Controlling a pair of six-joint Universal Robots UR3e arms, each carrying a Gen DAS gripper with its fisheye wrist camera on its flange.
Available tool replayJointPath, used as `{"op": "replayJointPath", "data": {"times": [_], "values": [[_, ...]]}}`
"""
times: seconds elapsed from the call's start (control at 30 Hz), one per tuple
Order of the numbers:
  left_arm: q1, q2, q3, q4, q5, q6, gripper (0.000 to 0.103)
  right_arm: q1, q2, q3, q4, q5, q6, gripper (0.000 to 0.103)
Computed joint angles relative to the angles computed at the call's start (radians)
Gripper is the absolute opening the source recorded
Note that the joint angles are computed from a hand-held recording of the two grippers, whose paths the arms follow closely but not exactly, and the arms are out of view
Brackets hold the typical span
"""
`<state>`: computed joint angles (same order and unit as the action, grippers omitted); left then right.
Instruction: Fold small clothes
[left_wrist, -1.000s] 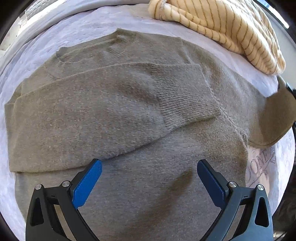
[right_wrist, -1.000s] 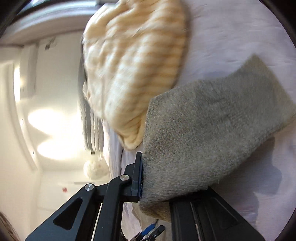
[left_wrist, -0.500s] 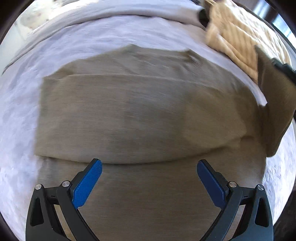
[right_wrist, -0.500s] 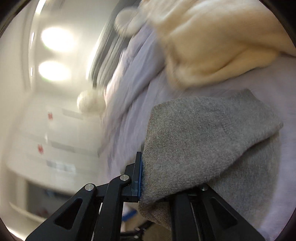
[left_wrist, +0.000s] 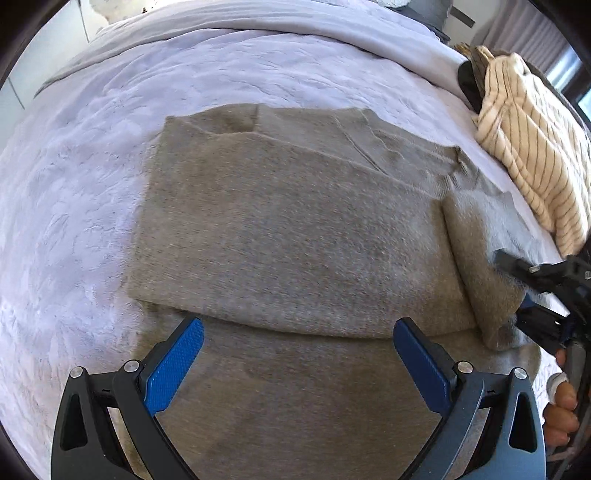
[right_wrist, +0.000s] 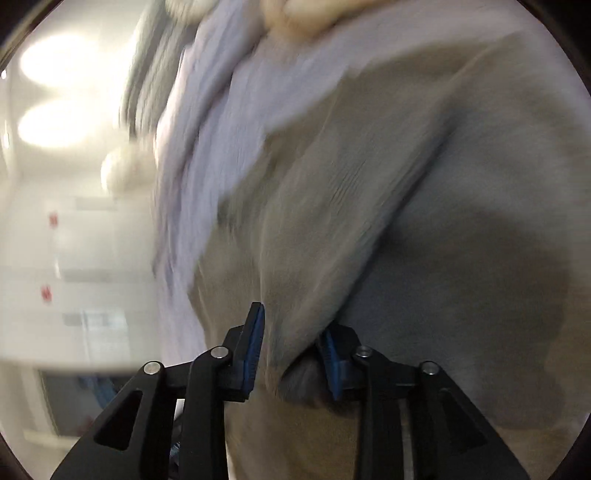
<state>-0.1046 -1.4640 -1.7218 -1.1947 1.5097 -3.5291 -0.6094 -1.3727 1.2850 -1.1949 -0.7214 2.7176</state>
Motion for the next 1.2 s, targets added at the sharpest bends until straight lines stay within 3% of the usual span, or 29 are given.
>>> {"op": "replayJointPath", "data": {"times": [0.07,0.13,0.2,0.37,0.53,0.67,0.7,0.73,0.8,1.0,1.13,1.17,1.2], "values": [[0.034,0.023,-0.014,-0.007,-0.018,0.007,0.103,-0.019,-0.01,0.038,-0.105,0.038,0.101,0.034],[0.093,0.061,-0.044,-0.006,-0.067,0.027,0.103,0.007,0.014,0.025,-0.186,0.041,0.17,0.007],[0.151,0.102,-0.079,0.011,-0.131,0.044,0.103,0.052,0.076,-0.088,-0.195,0.021,0.145,0.007],[0.35,0.213,-0.169,0.036,-0.335,0.133,0.103,0.271,0.145,-0.319,-0.098,-0.063,-0.096,0.007],[0.461,0.223,-0.243,0.07,-0.479,0.159,0.103,0.454,0.162,-0.308,-0.093,-0.233,-0.15,0.011],[0.486,0.205,-0.279,0.058,-0.54,0.194,0.103,0.471,0.11,-0.24,-0.087,-0.297,-0.167,0.015],[0.484,0.198,-0.283,0.057,-0.541,0.198,0.103,0.447,0.102,-0.245,-0.044,-0.277,-0.175,0.025],[0.471,0.185,-0.288,0.078,-0.536,0.186,0.103,0.406,0.082,-0.237,0.0,-0.263,-0.194,0.041],[0.464,0.182,-0.291,0.084,-0.535,0.181,0.103,0.306,0.025,-0.188,0.079,-0.233,-0.225,0.052],[0.449,0.149,-0.267,0.075,-0.557,0.199,0.103,-0.037,-0.082,-0.094,0.248,-0.275,-0.263,0.052],[0.43,0.134,-0.254,0.08,-0.543,0.194,0.102,-0.223,-0.117,-0.017,0.208,-0.22,-0.192,0.052],[0.424,0.131,-0.249,0.081,-0.536,0.19,0.1,-0.257,-0.111,-0.003,0.185,-0.192,-0.162,0.052],[0.415,0.125,-0.24,0.08,-0.522,0.185,0.084,-0.271,-0.105,0.006,0.168,-0.167,-0.137,0.041]]}}
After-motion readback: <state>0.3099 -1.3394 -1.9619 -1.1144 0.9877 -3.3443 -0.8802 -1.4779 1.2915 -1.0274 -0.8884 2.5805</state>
